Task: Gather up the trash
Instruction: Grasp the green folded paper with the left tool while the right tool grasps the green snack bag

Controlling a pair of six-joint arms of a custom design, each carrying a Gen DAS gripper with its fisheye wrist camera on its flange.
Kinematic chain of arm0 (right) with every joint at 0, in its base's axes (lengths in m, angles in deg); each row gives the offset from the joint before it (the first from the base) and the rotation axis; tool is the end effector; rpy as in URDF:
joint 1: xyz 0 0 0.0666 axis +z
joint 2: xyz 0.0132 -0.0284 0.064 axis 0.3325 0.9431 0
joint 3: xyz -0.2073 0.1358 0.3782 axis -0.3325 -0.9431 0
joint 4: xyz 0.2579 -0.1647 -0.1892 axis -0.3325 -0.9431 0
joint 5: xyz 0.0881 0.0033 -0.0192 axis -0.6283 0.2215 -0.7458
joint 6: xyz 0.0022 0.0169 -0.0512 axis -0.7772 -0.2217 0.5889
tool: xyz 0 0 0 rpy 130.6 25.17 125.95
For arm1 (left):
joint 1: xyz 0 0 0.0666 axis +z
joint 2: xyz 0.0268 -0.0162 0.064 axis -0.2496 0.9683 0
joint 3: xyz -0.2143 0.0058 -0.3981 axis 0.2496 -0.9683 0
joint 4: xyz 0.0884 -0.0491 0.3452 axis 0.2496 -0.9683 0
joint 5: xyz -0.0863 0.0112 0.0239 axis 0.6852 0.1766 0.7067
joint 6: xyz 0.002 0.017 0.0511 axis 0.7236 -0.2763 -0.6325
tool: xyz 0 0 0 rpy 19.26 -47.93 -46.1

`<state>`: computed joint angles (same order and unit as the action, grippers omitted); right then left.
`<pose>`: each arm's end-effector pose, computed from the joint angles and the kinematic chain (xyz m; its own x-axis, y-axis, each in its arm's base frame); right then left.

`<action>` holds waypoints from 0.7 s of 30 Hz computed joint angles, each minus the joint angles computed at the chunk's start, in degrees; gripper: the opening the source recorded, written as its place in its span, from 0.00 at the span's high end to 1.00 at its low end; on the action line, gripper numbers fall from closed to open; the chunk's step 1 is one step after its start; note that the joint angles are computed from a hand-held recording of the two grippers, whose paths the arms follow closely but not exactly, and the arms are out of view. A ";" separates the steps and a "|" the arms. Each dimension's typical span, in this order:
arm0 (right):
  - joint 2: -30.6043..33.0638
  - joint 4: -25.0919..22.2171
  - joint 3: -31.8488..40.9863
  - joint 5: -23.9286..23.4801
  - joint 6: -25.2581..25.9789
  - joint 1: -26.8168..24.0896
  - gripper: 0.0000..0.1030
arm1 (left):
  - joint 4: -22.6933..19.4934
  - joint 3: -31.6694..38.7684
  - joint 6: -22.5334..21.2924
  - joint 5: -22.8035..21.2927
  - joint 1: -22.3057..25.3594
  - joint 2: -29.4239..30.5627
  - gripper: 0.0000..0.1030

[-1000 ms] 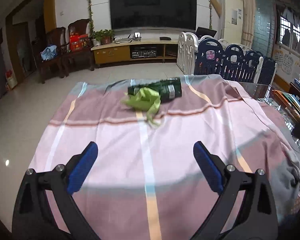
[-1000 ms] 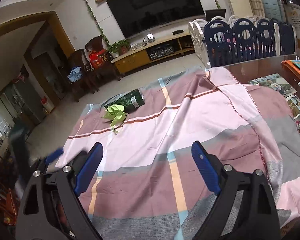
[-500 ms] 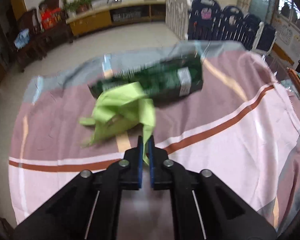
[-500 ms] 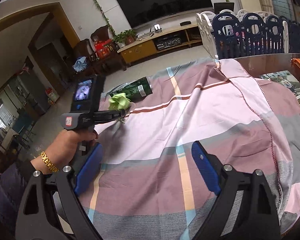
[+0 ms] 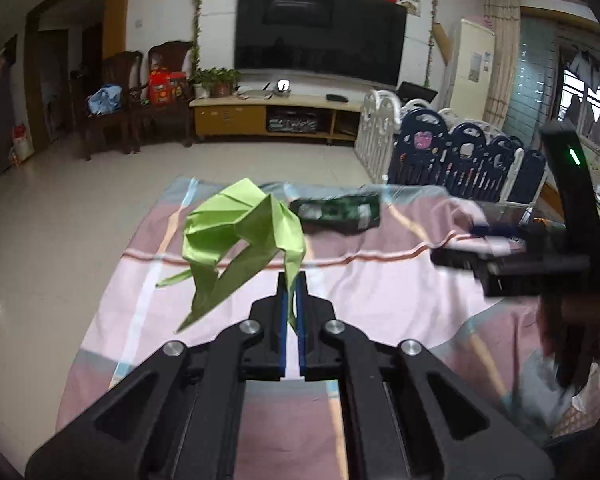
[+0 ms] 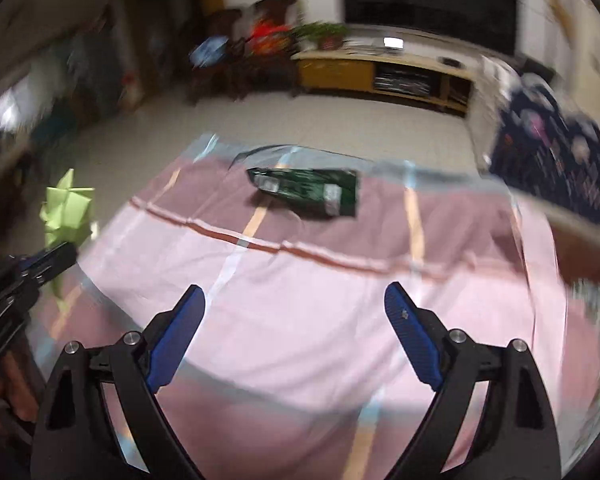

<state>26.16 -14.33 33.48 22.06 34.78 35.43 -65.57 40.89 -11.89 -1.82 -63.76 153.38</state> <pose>0.3492 0.1035 0.3440 -0.7277 -0.1944 -0.6577 -0.3283 0.9407 0.0853 0.2703 -0.2890 0.3069 -0.6025 0.0498 -0.7966 0.1703 0.9831 -0.0674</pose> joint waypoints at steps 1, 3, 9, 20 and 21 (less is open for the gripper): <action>3.80 -3.36 4.24 0.56 5.84 0.56 0.14 | 0.57 -0.58 0.64 1.86 1.31 0.12 0.95; 8.76 -6.36 9.74 3.30 12.61 1.36 0.14 | 2.12 -1.16 1.50 4.80 3.57 0.56 0.96; 22.66 -14.12 25.36 6.07 18.67 2.33 0.14 | 2.86 -0.13 1.46 8.96 6.37 2.13 0.95; 27.66 -22.50 29.60 6.48 18.72 4.65 0.95 | 2.18 -0.71 2.84 11.16 9.78 0.68 0.95; 25.50 -20.89 27.37 5.90 18.07 4.67 0.96 | 2.06 -0.60 2.78 11.03 9.68 0.78 0.95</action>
